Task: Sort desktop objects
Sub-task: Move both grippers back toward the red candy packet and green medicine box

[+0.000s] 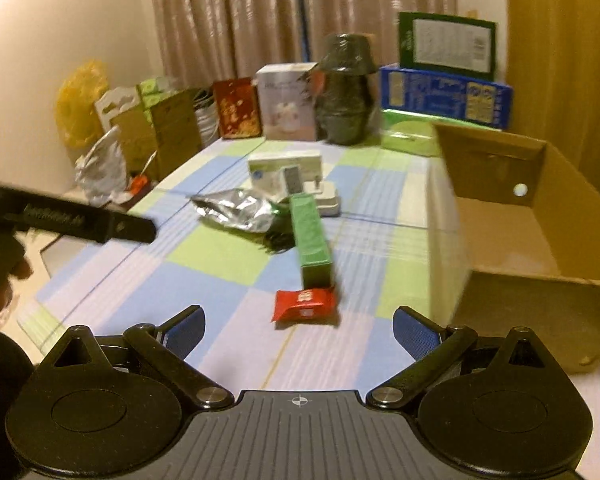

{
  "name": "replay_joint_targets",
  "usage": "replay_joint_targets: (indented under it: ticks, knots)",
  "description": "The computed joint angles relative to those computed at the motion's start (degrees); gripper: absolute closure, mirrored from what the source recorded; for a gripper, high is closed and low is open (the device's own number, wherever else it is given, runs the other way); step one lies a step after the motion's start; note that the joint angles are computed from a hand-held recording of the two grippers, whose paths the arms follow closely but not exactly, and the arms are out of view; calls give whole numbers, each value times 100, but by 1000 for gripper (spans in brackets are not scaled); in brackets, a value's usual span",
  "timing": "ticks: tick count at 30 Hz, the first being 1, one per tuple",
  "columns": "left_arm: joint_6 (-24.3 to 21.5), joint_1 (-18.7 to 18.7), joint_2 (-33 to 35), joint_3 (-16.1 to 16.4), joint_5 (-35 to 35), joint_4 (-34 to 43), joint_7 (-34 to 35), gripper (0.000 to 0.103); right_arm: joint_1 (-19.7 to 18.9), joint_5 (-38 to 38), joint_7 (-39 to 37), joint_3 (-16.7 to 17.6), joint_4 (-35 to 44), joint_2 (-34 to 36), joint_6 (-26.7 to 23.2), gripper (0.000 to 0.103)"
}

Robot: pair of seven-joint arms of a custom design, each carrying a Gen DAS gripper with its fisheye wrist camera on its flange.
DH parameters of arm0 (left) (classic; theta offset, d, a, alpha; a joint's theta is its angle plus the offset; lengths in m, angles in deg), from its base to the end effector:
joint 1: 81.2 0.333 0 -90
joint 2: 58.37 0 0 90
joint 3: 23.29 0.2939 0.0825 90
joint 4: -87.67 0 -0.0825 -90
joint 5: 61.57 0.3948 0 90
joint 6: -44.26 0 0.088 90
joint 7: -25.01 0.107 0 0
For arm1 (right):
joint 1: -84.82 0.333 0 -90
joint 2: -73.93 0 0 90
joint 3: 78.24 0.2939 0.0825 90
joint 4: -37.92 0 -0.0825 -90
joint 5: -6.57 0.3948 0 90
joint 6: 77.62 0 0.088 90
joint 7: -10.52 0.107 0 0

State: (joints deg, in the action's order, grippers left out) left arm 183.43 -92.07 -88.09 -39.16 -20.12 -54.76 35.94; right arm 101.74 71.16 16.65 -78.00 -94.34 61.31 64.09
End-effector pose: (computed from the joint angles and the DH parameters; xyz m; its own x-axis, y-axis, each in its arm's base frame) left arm 0.4020 -0.2062 0.4884 0.4206 -0.9058 0.0503 -0.6084 -0.3227 -0.7250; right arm 0.4987 0.1514 0.4468 0.8458 -0.5247 -0.0968 -0.3926 -0.4892 -0.7788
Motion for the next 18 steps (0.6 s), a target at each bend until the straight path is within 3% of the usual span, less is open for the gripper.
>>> replay_joint_targets:
  ticks: [5,13,18]
  knots:
    - [370,215,379,152,228,115,214,1,172,176,-320,182,141,401,369,5]
    - [1105,702,1123,355,699,324,285,1,264,-54,-128,517,803,1519,1109,8]
    - [1604,963,1424,416,1107,221,-165,1,206,-155,-103,666,1105,1996,1329,13]
